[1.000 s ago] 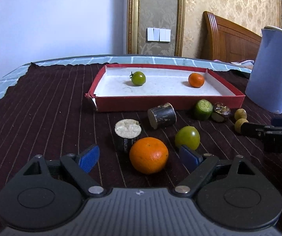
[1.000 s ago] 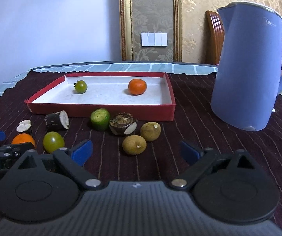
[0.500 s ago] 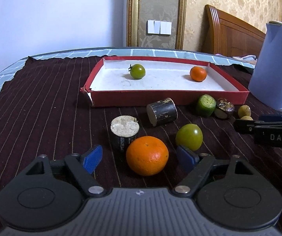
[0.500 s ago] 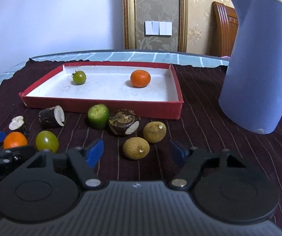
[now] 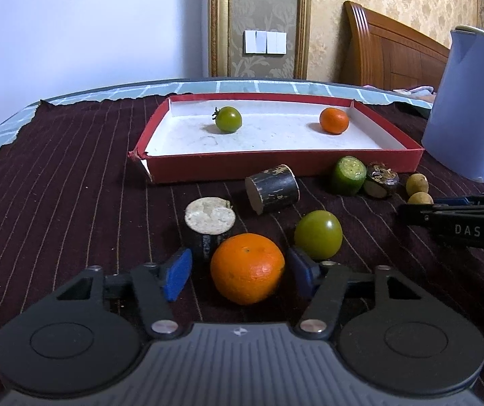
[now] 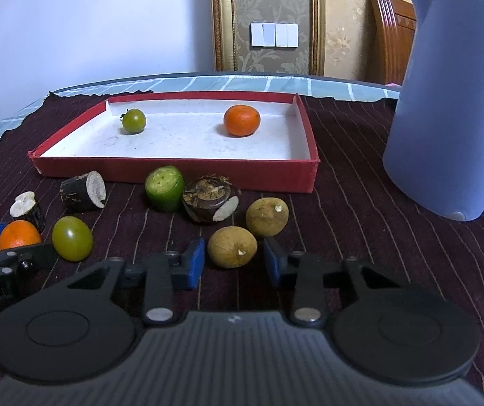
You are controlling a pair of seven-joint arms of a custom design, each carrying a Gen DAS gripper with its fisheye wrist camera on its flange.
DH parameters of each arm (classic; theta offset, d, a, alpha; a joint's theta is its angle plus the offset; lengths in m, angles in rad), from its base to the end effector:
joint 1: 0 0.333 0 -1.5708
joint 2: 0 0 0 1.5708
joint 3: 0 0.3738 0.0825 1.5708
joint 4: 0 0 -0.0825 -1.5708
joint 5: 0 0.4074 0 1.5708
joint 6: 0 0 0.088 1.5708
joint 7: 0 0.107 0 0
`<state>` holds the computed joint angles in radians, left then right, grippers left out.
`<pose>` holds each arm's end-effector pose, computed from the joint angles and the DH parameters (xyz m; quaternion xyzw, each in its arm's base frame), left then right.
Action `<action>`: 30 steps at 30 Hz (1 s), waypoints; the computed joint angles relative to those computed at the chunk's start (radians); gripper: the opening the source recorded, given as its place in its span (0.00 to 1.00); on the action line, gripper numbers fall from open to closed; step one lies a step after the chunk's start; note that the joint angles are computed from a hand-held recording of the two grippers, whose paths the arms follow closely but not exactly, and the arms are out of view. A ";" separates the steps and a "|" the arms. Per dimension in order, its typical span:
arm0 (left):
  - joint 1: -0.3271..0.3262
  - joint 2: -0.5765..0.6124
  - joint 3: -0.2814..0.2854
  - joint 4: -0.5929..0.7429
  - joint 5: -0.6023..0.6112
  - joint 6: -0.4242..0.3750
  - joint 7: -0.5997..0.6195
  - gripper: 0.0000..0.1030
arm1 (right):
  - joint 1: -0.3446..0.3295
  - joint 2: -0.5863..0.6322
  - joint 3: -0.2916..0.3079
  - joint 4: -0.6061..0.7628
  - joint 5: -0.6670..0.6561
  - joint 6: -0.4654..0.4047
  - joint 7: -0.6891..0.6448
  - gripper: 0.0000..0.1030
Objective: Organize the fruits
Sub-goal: 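Close the left gripper on another mandarin while the right gripper closes on a tan round fruit, then carry the mandarin with the left gripper while the right gripper carries the tan fruit over the tray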
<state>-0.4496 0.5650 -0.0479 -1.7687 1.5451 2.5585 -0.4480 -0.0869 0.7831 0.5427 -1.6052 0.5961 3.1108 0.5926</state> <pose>0.6289 -0.3533 0.2885 -0.7059 0.5496 -0.2760 0.3514 0.7638 0.2060 0.3109 -0.7890 0.4438 -0.1594 0.3938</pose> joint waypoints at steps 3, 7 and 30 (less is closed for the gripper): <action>0.002 -0.005 0.002 -0.008 0.014 0.007 -0.015 0.52 | -0.013 0.003 0.019 -0.007 -0.001 0.010 -0.011 0.28; 0.002 -0.008 -0.001 -0.013 0.033 0.008 -0.018 0.40 | -0.033 0.006 0.043 -0.016 -0.005 0.020 -0.017 0.28; 0.031 -0.040 -0.030 -0.033 0.138 0.014 -0.079 0.40 | -0.135 0.019 0.178 -0.062 -0.029 0.049 -0.044 0.28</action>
